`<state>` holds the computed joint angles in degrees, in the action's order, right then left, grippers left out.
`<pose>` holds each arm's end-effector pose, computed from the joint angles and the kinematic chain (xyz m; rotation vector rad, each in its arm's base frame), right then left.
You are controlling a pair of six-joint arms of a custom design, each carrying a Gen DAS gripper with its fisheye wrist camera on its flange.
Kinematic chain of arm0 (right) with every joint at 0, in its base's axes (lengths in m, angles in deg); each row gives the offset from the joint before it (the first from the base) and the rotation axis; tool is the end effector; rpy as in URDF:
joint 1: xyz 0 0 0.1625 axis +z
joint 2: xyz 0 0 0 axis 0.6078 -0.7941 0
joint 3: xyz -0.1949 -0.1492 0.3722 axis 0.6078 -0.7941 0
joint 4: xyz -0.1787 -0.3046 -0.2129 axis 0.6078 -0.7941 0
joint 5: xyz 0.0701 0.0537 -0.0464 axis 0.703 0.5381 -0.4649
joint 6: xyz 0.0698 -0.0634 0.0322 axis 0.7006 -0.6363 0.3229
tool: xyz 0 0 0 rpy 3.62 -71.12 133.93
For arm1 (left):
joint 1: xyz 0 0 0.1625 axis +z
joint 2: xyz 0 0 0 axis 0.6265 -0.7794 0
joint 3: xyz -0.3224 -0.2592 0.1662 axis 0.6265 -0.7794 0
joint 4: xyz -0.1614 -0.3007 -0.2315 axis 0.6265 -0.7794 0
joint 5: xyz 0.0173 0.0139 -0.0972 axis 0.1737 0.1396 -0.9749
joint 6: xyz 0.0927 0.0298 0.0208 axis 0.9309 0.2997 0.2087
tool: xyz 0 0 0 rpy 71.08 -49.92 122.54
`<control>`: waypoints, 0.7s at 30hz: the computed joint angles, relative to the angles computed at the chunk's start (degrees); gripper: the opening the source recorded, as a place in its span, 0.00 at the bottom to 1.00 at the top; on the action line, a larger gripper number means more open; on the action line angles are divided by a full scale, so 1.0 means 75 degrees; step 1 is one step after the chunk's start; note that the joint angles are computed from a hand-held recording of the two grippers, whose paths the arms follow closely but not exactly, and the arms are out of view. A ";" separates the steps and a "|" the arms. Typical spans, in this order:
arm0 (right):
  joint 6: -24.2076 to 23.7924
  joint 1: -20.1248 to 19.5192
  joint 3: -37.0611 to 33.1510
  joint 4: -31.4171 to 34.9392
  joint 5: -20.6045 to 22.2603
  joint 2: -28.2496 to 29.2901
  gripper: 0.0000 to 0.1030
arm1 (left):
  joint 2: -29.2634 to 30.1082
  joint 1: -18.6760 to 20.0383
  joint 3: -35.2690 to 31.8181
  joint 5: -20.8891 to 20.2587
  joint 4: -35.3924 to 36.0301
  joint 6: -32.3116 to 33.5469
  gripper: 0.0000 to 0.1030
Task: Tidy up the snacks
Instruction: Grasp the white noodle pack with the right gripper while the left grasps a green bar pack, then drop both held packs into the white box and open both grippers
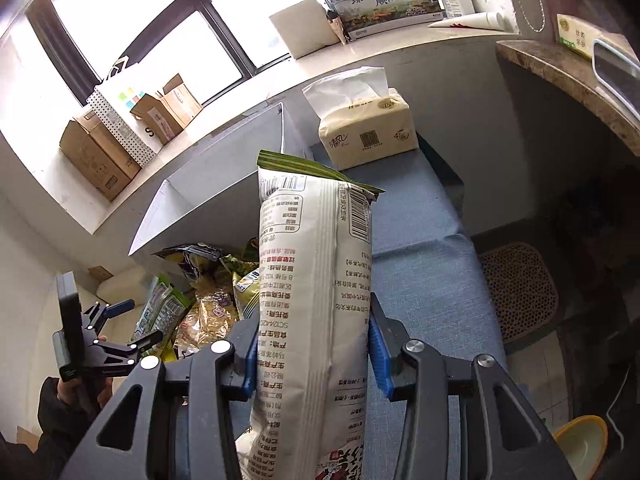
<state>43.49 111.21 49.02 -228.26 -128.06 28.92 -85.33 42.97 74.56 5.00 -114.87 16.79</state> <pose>0.3260 -0.1431 -0.0487 -0.2489 -2.3862 1.2257 0.1247 -0.3683 0.3753 1.4109 2.1426 -0.1872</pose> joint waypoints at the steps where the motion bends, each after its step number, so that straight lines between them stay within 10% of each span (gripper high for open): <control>1: 0.0073 0.0013 -0.0004 0.0023 0.0001 0.0009 0.46 | 0.0118 -0.0031 0.0129 0.0216 -0.0339 0.0079 1.00; 3: 0.0152 0.0008 -0.0004 0.0005 0.0055 0.0049 0.46 | 0.0307 -0.0036 0.0335 0.0463 -0.0945 0.0295 1.00; 5: 0.0154 -0.0036 -0.0045 0.0042 0.0108 0.0103 0.46 | 0.0355 -0.0052 0.0508 0.0597 -0.1423 0.0523 0.67; 15: -0.0444 -0.0082 -0.0245 -0.0352 0.0263 0.0296 0.46 | -0.0635 0.0058 -0.0189 -0.0377 0.0498 -0.0352 0.63; 21: -0.2026 -0.0283 -0.0777 -0.0838 0.0437 0.0367 0.46 | -0.1011 -0.0428 -0.1093 -0.1337 0.2065 -0.2085 0.63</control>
<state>28.30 109.08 43.19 -234.54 -124.78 31.67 -92.92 39.75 66.36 -5.02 -99.38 1.15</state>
